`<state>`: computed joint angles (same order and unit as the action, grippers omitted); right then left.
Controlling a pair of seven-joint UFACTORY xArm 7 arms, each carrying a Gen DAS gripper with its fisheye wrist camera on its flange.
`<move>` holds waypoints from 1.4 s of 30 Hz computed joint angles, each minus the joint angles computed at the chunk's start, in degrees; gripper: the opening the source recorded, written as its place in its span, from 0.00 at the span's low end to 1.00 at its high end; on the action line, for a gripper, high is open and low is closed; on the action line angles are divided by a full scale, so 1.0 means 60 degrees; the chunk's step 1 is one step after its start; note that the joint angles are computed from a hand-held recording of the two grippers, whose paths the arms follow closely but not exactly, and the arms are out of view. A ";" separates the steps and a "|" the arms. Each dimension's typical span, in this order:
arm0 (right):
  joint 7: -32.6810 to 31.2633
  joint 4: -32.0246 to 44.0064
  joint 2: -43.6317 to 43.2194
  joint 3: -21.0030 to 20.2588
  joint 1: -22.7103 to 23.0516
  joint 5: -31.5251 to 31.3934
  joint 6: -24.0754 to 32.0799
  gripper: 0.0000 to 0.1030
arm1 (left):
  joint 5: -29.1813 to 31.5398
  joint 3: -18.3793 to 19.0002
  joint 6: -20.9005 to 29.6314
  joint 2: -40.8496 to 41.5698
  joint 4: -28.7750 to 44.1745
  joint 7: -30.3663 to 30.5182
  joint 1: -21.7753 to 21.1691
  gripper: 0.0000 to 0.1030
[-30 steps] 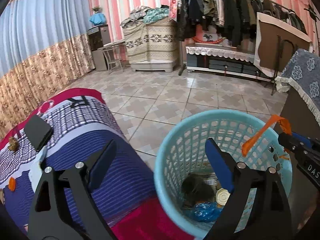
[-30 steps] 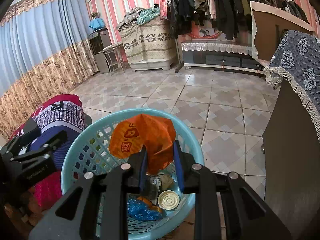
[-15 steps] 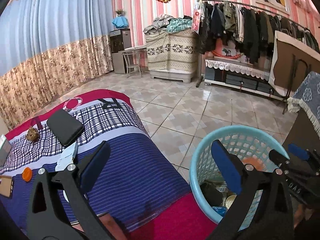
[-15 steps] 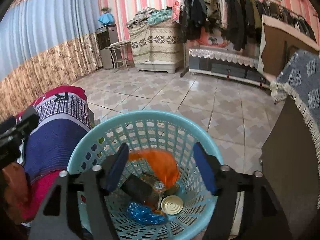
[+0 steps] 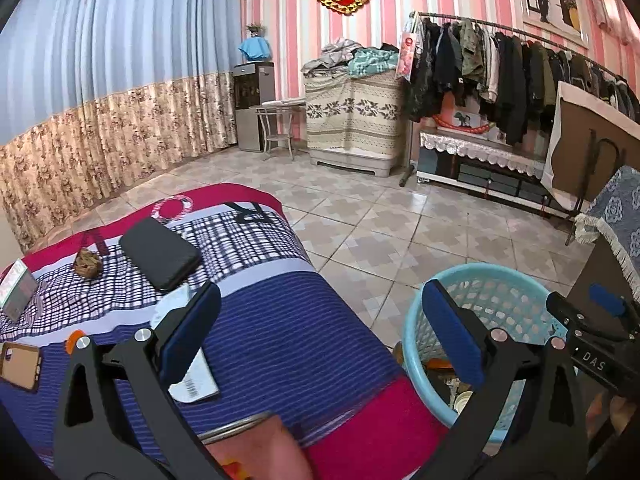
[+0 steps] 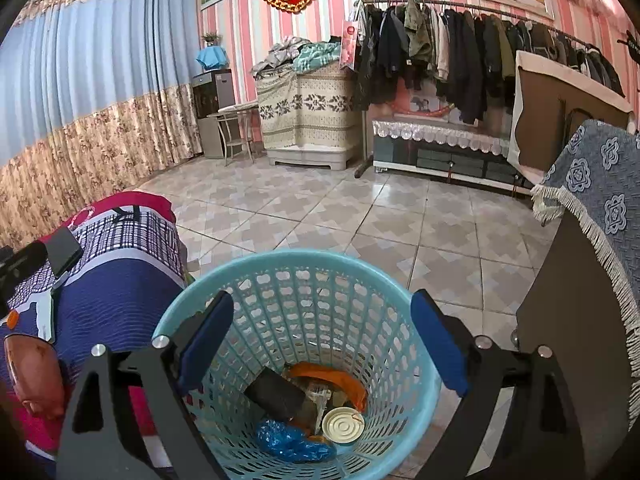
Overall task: Collect trash
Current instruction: 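Move both open tools back over the bed toward the tan phone case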
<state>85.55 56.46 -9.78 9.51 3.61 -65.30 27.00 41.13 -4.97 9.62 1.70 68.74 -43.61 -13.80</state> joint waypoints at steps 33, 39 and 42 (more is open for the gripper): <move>0.0856 0.1020 0.0448 0.0589 0.1456 -0.0496 0.1420 0.86 | -0.5041 0.1125 -0.0392 -0.2527 -0.2914 0.6148 0.3403 0.95; 0.0634 0.1830 0.0928 0.0763 0.2085 -0.0749 0.1862 0.92 | -0.5849 0.1697 -0.0534 -0.2244 -0.2967 0.7102 0.3757 0.95; 0.0119 0.2429 0.1333 0.0774 0.2499 -0.0729 0.2050 0.92 | -0.5808 0.1661 -0.0734 -0.2166 -0.3100 0.7202 0.4153 0.95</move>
